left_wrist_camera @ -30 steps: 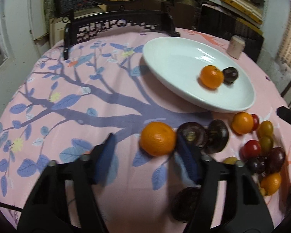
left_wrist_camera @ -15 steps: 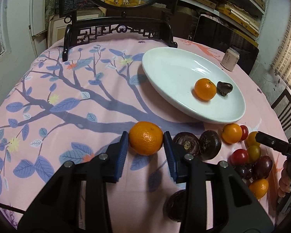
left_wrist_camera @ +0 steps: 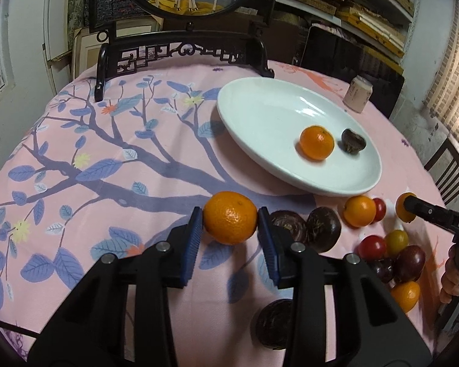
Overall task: Organize fruits
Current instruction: 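Grasp a mandarin with the left tool while the right tool grasps a yellow tomato, place both on plate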
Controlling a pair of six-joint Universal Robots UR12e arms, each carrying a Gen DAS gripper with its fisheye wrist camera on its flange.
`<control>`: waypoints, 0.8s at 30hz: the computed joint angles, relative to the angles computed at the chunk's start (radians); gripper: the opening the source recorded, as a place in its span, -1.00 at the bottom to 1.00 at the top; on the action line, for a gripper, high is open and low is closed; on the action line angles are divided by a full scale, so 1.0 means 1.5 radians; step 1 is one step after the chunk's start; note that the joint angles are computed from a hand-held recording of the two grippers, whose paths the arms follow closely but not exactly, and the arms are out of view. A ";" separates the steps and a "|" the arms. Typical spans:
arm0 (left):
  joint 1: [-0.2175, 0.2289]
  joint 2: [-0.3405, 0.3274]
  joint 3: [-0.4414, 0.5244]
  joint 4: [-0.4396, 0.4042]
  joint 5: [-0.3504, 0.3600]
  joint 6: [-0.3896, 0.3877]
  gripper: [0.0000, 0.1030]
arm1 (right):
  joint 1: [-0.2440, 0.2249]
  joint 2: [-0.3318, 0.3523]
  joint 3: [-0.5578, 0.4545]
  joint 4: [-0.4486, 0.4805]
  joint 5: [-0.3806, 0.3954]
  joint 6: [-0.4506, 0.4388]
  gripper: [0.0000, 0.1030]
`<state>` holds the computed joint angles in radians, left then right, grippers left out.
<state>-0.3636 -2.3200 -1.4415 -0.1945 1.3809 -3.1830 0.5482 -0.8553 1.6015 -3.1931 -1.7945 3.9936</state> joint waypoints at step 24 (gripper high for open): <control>-0.027 -0.034 0.078 -0.009 0.015 0.039 0.08 | -0.014 0.037 -0.066 -0.038 -0.015 -0.036 0.18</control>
<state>-0.4045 -2.3716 -1.3247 -0.2078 1.4033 -3.1243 0.5274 -0.8000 1.5018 -3.2497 -1.8166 3.9397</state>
